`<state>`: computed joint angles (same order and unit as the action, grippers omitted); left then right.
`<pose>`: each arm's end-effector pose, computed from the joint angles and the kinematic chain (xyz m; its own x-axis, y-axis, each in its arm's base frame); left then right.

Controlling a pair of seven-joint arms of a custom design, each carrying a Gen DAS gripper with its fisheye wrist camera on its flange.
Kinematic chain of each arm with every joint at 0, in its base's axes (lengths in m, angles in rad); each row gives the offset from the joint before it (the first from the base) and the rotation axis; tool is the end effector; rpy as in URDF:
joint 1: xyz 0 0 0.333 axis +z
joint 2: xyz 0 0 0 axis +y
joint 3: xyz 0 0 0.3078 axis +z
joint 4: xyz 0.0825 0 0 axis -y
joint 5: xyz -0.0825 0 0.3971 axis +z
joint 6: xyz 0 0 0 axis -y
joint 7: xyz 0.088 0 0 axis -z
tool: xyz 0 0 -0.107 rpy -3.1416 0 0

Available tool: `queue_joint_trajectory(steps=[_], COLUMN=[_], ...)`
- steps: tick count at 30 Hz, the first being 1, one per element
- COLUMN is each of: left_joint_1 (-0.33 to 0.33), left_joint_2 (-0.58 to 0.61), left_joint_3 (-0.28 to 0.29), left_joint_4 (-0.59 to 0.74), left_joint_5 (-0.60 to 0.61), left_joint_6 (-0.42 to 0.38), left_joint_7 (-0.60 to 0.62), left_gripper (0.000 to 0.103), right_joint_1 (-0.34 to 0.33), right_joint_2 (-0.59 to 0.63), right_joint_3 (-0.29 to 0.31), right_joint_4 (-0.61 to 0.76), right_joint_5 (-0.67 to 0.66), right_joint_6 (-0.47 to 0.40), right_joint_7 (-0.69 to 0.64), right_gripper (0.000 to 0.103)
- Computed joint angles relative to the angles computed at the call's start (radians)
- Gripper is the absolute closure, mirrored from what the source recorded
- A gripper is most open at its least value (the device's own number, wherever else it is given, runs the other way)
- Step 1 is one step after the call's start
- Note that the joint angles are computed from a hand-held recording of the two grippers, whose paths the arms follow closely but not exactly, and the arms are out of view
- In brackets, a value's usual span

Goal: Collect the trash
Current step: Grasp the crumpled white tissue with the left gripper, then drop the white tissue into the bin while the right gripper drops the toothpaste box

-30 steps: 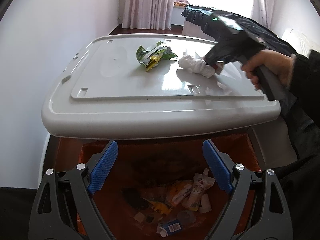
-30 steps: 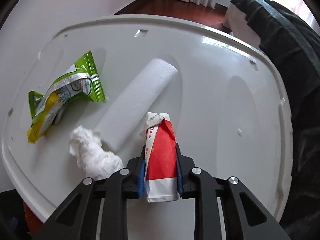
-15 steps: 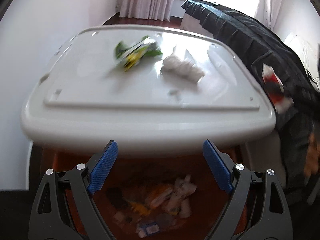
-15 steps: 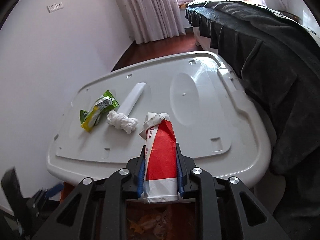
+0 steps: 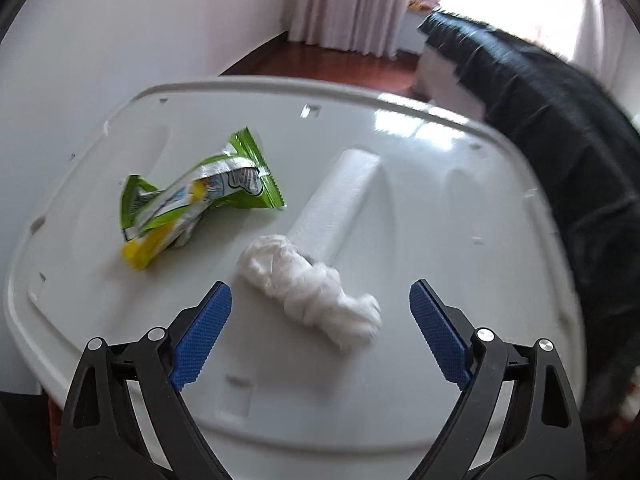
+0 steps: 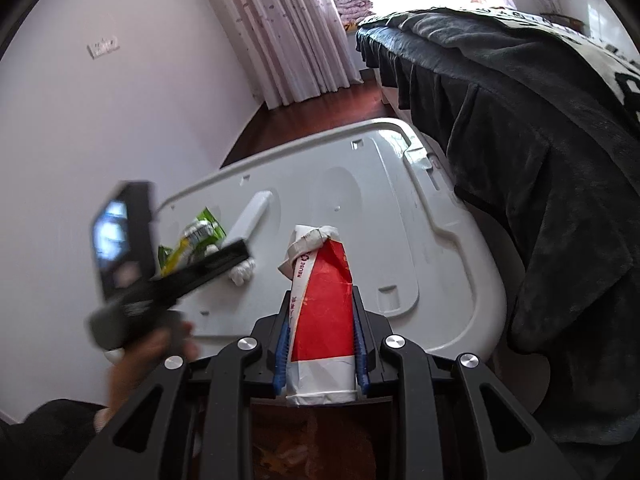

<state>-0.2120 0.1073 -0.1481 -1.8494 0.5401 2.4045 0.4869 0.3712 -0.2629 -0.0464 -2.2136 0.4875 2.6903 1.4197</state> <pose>0.6011 -0.2192 0.5004 0.3692 -0.9254 0.0859 -0.7440 -0.3497 -0.5694 0.5124 0.1545 0.5574 0.2361 -0.9048 -0.3545 -0.7737 0.0457 -0.6319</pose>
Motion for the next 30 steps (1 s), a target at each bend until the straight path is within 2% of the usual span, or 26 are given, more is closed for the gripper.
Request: queue_joint_trajectory(steps=[3,4,5,6,8,10,15,18,20,21,22,24,25,27,30], left_joint_1=[-0.003,-0.016,-0.03,-0.033,-0.025,-0.016,0.015,0.044,0.07,0.053,0.067,0.073,0.07,0.114,0.129], left_joint_2=[0.075,0.088,0.092,0.091,0.07,0.051,-0.022,-0.075,-0.137,-0.166,-0.181,-0.207,-0.214,-0.228,-0.26], left_joint_3=[0.011,0.021,0.03,0.031,0.034,0.032,0.023,0.011,-0.005,0.019,0.007,0.009,0.018,-0.017,-0.022], left_joint_4=[0.065,0.081,0.083,0.084,0.047,0.018,-0.09,-0.162,-0.237,-0.287,-0.31,-0.332,-0.329,-0.319,-0.36], left_joint_5=[-0.011,0.028,0.079,0.084,0.095,0.088,0.065,-0.029,-0.148,-0.282,-0.398,-0.54,-0.57,-0.494,-0.494], left_joint_6=[-0.058,-0.086,-0.096,-0.105,-0.038,-0.002,0.099,0.168,0.223,0.28,0.298,0.282,0.258,0.185,0.197], left_joint_7=[0.011,-0.008,-0.026,-0.019,-0.005,0.021,0.063,0.136,0.243,0.367,0.469,0.593,0.618,0.561,0.588], left_gripper=[0.015,0.016,0.03,0.033,0.065,0.07,0.072,0.072,0.072,0.072,0.072,0.072,0.071,0.071,0.071], right_joint_1=[0.012,0.013,0.012,0.01,0.007,0.006,-0.01,-0.013,-0.016,-0.016,-0.016,-0.015,-0.014,-0.01,-0.004], right_joint_2=[0.004,0.005,0.007,0.012,0.02,0.03,0.044,0.055,0.061,0.065,0.069,0.071,0.073,0.077,0.083], right_joint_3=[-0.016,-0.017,-0.016,-0.013,-0.01,-0.008,0.016,0.022,0.027,0.027,0.03,0.036,0.04,0.047,0.055], right_joint_4=[0.011,0.015,0.018,0.023,0.033,0.045,0.056,0.065,0.07,0.073,0.077,0.08,0.081,0.083,0.084], right_joint_5=[0.049,0.062,0.068,0.07,0.079,0.101,0.08,0.077,0.073,0.074,0.074,0.073,0.069,0.067,0.064], right_joint_6=[-0.011,-0.015,-0.018,-0.023,-0.034,-0.044,-0.042,-0.045,-0.045,-0.047,-0.051,-0.055,-0.054,-0.051,-0.048], right_joint_7=[-0.026,-0.033,-0.035,-0.038,-0.043,-0.049,-0.033,-0.023,-0.016,-0.017,-0.014,-0.01,-0.006,0.0,0.003], right_gripper=[0.077,0.077,0.077,0.077,0.077,0.077,0.077,0.077,0.077,0.077,0.077,0.077,0.077,0.077,0.077])
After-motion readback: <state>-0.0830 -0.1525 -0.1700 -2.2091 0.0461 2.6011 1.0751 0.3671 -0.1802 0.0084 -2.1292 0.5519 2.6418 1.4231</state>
